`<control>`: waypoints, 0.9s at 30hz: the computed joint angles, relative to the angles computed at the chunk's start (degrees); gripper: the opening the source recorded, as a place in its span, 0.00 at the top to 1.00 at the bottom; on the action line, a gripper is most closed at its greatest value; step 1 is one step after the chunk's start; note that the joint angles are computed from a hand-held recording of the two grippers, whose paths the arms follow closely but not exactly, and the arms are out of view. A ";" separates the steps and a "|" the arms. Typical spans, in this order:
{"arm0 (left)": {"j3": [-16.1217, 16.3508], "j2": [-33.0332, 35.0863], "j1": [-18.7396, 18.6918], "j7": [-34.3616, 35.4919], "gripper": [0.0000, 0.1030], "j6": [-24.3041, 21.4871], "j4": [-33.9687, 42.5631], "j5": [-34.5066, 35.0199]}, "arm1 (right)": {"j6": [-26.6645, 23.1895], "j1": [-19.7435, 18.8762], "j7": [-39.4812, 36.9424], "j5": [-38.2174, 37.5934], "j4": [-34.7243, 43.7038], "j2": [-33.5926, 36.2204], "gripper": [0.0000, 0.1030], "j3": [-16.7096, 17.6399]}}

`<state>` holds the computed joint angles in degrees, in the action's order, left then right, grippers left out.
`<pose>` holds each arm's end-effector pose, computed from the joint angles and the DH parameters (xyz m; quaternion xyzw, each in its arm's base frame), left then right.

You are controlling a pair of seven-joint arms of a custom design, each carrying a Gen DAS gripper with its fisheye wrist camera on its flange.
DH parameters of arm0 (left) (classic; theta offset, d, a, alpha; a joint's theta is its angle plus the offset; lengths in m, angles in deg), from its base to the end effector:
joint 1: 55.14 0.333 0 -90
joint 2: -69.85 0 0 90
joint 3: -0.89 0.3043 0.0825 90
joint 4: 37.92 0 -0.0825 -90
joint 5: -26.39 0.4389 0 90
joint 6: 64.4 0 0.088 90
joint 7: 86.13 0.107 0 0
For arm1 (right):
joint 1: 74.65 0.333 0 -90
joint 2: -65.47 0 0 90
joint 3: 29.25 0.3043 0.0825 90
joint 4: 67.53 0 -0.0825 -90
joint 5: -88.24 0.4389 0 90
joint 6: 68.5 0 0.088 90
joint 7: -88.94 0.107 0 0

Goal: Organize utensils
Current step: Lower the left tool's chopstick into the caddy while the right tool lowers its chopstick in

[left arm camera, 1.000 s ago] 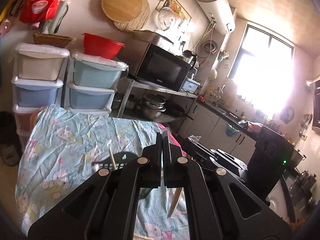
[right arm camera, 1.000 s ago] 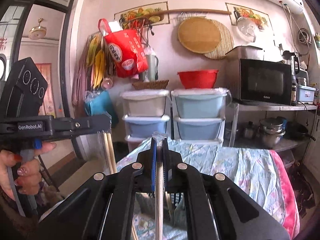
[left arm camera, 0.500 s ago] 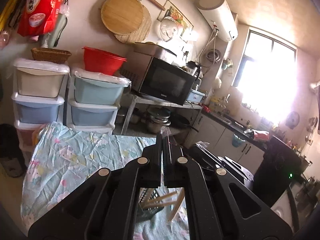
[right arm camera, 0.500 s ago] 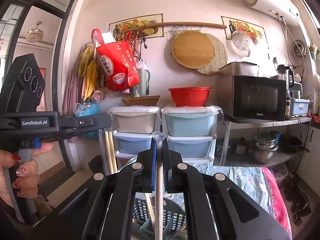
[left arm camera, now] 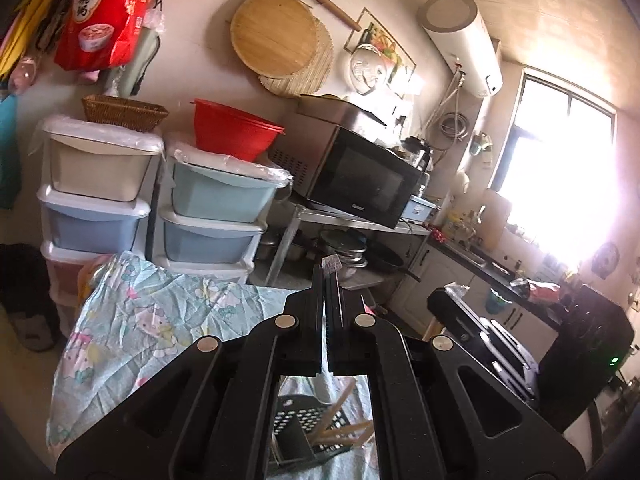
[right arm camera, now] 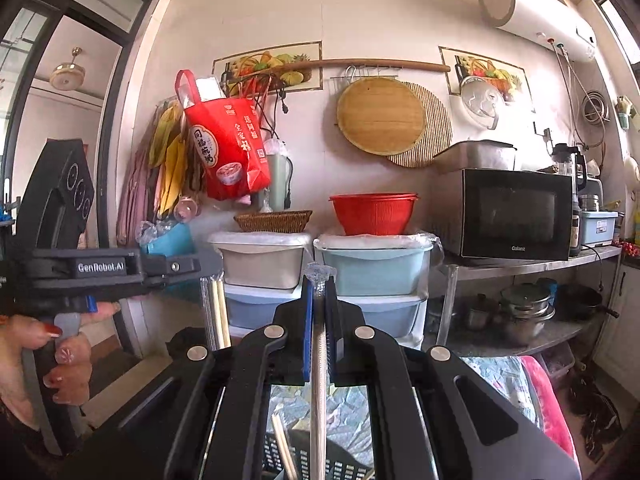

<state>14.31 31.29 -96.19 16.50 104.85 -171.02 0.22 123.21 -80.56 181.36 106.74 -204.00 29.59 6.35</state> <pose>0.4304 -0.1558 0.7055 -0.4823 0.6236 -0.5949 0.1569 0.3977 0.2695 0.6612 -0.5912 0.4236 -0.3968 0.5600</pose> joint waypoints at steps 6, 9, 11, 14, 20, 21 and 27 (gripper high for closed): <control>1.76 1.90 -2.21 1.63 1.00 1.56 -0.61 -1.64 | 2.48 -4.11 -0.73 2.30 0.64 2.48 0.95 3.75; 2.47 2.46 -3.27 2.60 1.00 2.26 -1.15 -2.32 | 3.22 -7.03 -1.35 4.08 0.64 2.95 0.95 6.48; 2.65 2.72 -3.70 3.04 1.00 2.70 -1.74 -2.56 | 4.18 -7.16 -2.11 4.77 0.70 4.47 0.95 6.86; 2.76 2.73 -4.26 3.84 1.00 3.75 -2.84 -2.43 | 5.27 -8.67 -3.80 7.31 0.51 5.35 0.95 9.04; 3.21 2.57 -4.93 3.77 1.00 4.62 -4.68 -1.11 | 6.06 -11.91 -6.93 12.65 0.41 5.53 0.95 13.68; 3.09 2.59 -4.79 3.58 1.00 4.72 -4.96 -0.78 | 6.21 -11.86 -7.38 13.26 0.35 5.63 0.95 13.84; 3.10 2.72 -4.77 2.95 1.00 5.00 -6.57 0.95 | 5.07 -12.75 -9.55 16.73 0.04 5.45 0.95 15.58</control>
